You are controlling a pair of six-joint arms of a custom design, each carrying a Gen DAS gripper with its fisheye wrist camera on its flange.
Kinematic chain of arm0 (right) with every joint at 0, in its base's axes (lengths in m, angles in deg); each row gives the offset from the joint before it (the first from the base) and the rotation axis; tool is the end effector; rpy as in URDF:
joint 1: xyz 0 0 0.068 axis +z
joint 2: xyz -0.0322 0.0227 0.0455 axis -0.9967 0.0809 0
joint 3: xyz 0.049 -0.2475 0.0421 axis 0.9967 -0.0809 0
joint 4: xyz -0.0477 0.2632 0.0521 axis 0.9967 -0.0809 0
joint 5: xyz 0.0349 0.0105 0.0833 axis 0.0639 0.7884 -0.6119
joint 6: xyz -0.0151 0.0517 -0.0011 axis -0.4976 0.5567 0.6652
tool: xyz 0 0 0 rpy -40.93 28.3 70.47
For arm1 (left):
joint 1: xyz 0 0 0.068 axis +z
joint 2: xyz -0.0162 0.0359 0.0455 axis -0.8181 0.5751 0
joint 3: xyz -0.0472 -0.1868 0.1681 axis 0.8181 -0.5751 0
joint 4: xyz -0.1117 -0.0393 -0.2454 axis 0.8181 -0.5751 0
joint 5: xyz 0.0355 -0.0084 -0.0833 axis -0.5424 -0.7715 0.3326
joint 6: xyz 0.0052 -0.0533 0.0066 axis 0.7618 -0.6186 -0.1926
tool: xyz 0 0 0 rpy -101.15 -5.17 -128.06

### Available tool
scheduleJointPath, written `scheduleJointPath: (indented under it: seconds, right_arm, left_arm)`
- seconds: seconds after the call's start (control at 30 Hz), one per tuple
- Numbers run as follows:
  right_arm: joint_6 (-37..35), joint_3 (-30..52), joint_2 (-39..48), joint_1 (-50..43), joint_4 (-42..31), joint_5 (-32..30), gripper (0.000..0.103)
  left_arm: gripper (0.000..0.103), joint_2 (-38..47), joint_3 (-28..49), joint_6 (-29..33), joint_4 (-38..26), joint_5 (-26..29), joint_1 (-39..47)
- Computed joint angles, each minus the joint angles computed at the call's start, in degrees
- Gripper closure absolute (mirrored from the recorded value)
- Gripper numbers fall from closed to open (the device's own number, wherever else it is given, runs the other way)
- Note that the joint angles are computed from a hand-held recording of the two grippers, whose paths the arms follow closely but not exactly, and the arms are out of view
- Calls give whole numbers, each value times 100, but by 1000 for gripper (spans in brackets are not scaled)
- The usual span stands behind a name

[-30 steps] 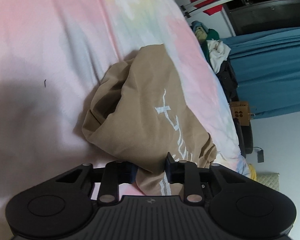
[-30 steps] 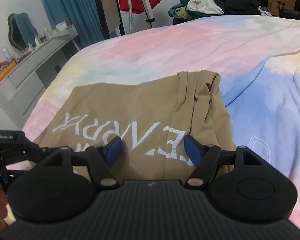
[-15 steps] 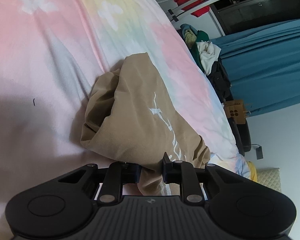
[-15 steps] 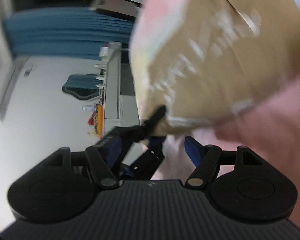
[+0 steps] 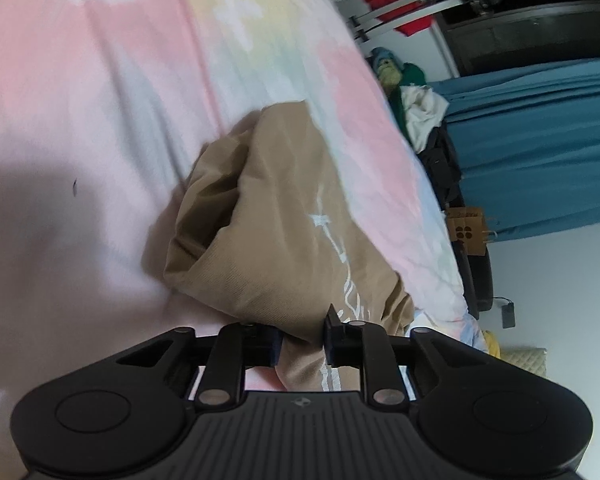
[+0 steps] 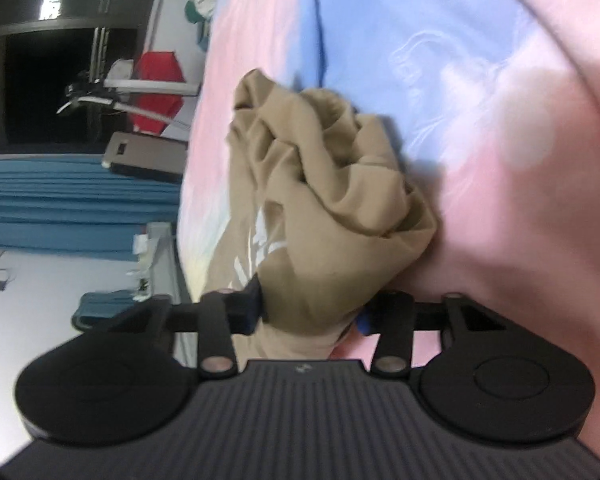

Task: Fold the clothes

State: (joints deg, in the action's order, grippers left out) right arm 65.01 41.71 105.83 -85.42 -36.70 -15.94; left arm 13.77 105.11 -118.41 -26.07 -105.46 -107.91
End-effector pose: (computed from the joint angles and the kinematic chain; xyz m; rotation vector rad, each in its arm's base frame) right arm 0.3510 0.0263 0.0526 0.6500 2.4230 1.4074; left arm 0.1386 -0.1569 0.1553 -1.2472 2.0533 -0.8741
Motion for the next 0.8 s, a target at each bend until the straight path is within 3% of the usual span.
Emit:
scheduleJointPath:
  seconds: [0.03, 0.1, 0.23, 0.33, 0.4, 0.5, 0.7, 0.8]
  right_arm:
    - [-36, 13, -5, 28, -29, 77, 65]
    - [-187, 87, -16, 36, -115, 162, 68]
    - [-330, 166, 62, 4, -97, 178, 71]
    - [-396, 186, 70, 22, -57, 202, 73]
    - [-482, 8, -39, -33, 37, 162, 75]
    - [-414, -42, -140, -19, 180, 120, 78]
    - [-133, -314, -699, -229, 538, -234, 81]
    - [-91, -406, -1207, -442, 452, -298, 81]
  left_arm:
    - [69, 27, -34, -133, 15, 105, 46]
    - [49, 13, -131, -415, 20, 287, 112]
    - [42, -95, -468, -754, 397, 551, 253]
    - [47, -109, -522, -762, 510, 509, 277]
    - [67, -125, -555, -714, 627, 354, 225]
    - [80, -156, -455, -562, 569, 176, 164]
    - [85, -537, -173, -424, 286, -156, -82]
    - [85, -342, 406, 3, 123, -70, -46]
